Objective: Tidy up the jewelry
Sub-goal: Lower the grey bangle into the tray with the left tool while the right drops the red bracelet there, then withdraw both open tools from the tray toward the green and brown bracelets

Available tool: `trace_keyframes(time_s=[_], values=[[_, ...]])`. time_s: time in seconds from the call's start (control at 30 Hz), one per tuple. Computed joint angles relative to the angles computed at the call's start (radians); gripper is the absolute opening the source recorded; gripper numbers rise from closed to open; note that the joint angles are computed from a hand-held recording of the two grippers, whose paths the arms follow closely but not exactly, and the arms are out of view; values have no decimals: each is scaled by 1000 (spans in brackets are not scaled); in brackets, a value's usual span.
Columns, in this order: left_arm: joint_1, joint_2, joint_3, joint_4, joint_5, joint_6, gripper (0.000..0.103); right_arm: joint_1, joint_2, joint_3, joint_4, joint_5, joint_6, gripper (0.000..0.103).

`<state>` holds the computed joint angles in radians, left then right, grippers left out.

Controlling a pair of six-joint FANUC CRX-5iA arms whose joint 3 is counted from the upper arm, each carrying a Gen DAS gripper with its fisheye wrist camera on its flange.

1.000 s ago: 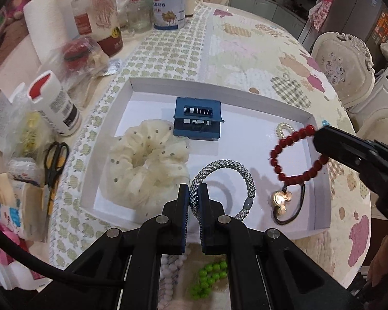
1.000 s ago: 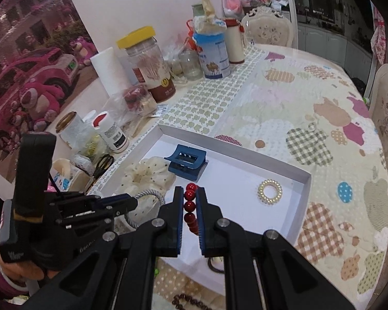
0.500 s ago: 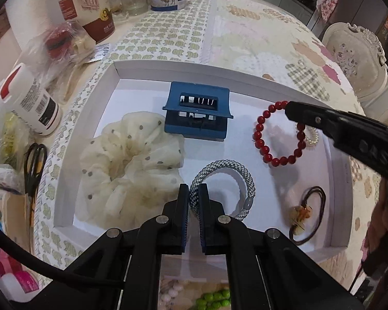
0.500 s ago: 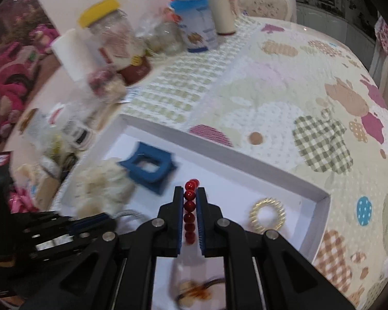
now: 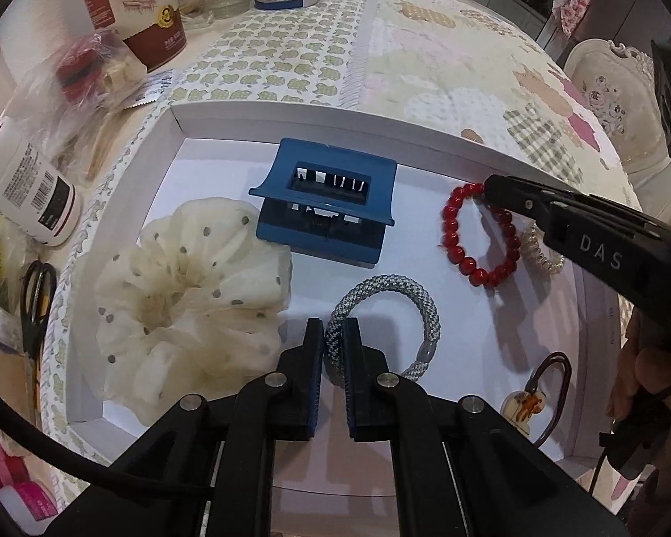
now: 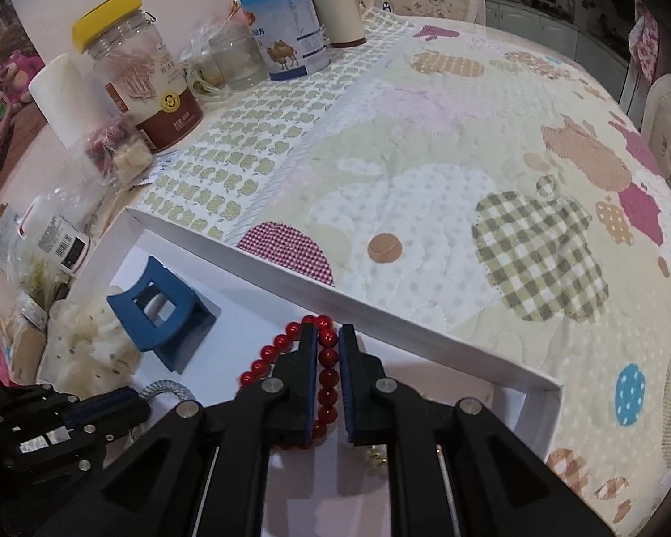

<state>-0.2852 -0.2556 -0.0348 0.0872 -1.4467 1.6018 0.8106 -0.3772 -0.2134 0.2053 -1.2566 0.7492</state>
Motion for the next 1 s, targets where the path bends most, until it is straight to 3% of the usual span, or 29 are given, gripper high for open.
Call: trace_keyframes(time_s=[0.07,0.13,0.37,0.6,1.0], values=[[2,1,1,0,-4,3,7,3,-8,-2,7,-5,-12,23],[9,-3,-1,8,-6,5,21,9,-25,-5,15,-1,-30,24],[-7,-31,14,-24,-26,13,24,122,-106,-27,100,-35,-152,36],[-21,-78,34,-71,-40,22,24,353,-190,-68,249,-147,-379,44],[-65,-172,41,-129,-63,58,24,787,-263,-83,462,-428,-712,53]])
